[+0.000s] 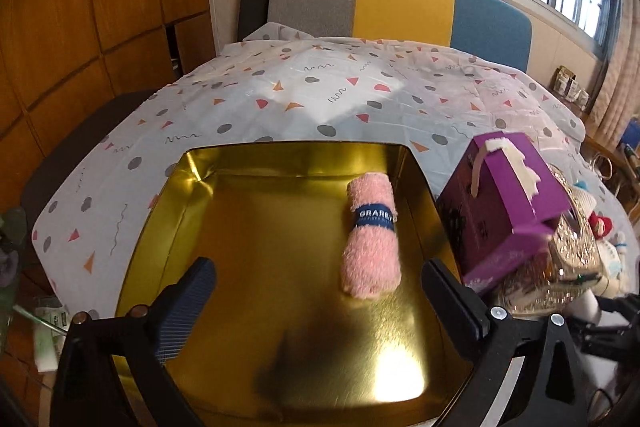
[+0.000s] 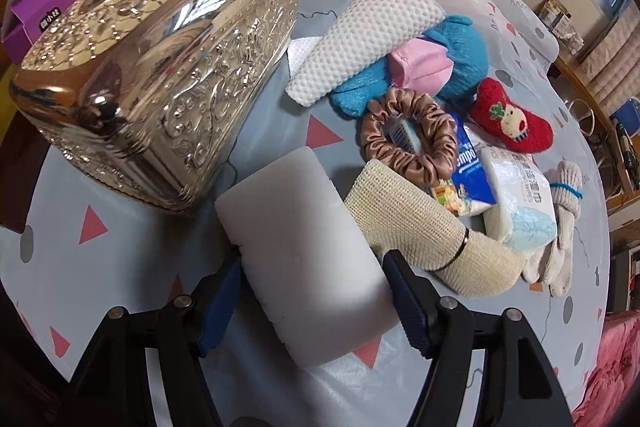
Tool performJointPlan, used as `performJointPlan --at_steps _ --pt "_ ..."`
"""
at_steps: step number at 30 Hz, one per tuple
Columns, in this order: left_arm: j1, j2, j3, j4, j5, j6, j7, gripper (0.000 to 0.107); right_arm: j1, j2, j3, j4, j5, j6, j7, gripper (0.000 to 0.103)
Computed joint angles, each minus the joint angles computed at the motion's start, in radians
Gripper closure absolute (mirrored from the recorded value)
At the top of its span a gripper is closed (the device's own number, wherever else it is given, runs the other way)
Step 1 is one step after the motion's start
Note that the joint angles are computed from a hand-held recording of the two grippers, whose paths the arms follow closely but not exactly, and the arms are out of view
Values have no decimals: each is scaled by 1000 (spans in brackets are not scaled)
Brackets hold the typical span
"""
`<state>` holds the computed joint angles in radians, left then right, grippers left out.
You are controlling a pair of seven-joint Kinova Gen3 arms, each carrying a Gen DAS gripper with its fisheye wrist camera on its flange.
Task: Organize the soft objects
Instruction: 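Put the pink dishcloth in the gold tray with left tool while right tool grasps sponge, then carry the white sponge into the gold tray and release it with the right tool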
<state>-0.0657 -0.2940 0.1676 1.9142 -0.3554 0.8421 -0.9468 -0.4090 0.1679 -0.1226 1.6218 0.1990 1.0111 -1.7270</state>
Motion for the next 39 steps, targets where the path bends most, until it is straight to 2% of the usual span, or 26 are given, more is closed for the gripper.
performJointPlan --at_steps 4,13,18,21,26,32,36,39 --pt "-5 -24 13 17 -11 10 9 5 33 -43 4 19 -77 -11 -4 33" --pt "-8 -66 15 37 3 6 -19 5 96 -144 14 27 -169 -16 1 34" --pt "-11 -77 9 39 29 7 -44 5 119 -129 19 -58 -159 -1 -56 34" --pt "-16 -81 4 43 38 1 -57 5 116 -80 21 -157 -157 13 -98 34" --pt "-32 -91 -12 54 51 -3 -76 5 74 2 11 -337 -150 34 -138 34" --pt "-64 -112 -59 70 73 0 -100 5 -55 107 -27 -562 -136 66 -121 34" --pt "-107 -127 -94 80 79 0 -108 5 -137 134 -64 -596 -170 62 -31 34" --pt "-138 -135 -125 83 88 -1 -115 5 -204 135 -90 -569 -184 63 47 34"
